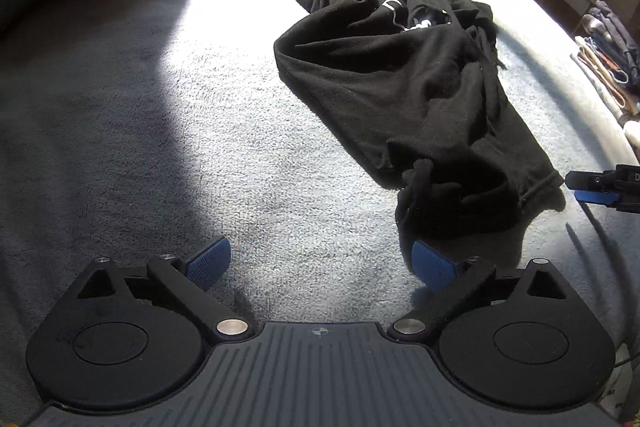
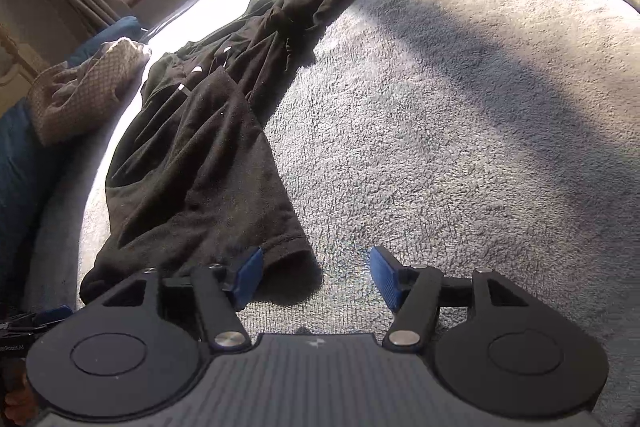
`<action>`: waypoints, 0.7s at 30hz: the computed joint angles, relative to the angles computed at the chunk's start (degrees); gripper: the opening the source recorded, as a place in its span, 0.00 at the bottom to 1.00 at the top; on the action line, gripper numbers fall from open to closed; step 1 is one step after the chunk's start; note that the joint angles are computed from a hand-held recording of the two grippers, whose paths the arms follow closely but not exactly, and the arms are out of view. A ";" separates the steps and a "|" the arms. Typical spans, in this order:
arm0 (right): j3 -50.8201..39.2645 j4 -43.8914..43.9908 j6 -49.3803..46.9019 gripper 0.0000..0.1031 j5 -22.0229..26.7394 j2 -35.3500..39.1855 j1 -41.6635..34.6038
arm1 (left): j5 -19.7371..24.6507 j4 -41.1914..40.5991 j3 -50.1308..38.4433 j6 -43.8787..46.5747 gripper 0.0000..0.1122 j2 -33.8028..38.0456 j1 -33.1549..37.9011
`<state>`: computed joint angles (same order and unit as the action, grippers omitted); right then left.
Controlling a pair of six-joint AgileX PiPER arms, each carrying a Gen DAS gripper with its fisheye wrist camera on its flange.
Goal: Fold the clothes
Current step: 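Open the left gripper and release the black shirt hem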
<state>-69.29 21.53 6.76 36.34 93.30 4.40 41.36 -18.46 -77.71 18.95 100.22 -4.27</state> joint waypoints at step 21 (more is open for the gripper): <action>-3.79 -32.74 25.34 1.00 3.31 -0.17 10.58 | -4.94 13.37 3.44 -11.42 0.92 -0.63 -5.11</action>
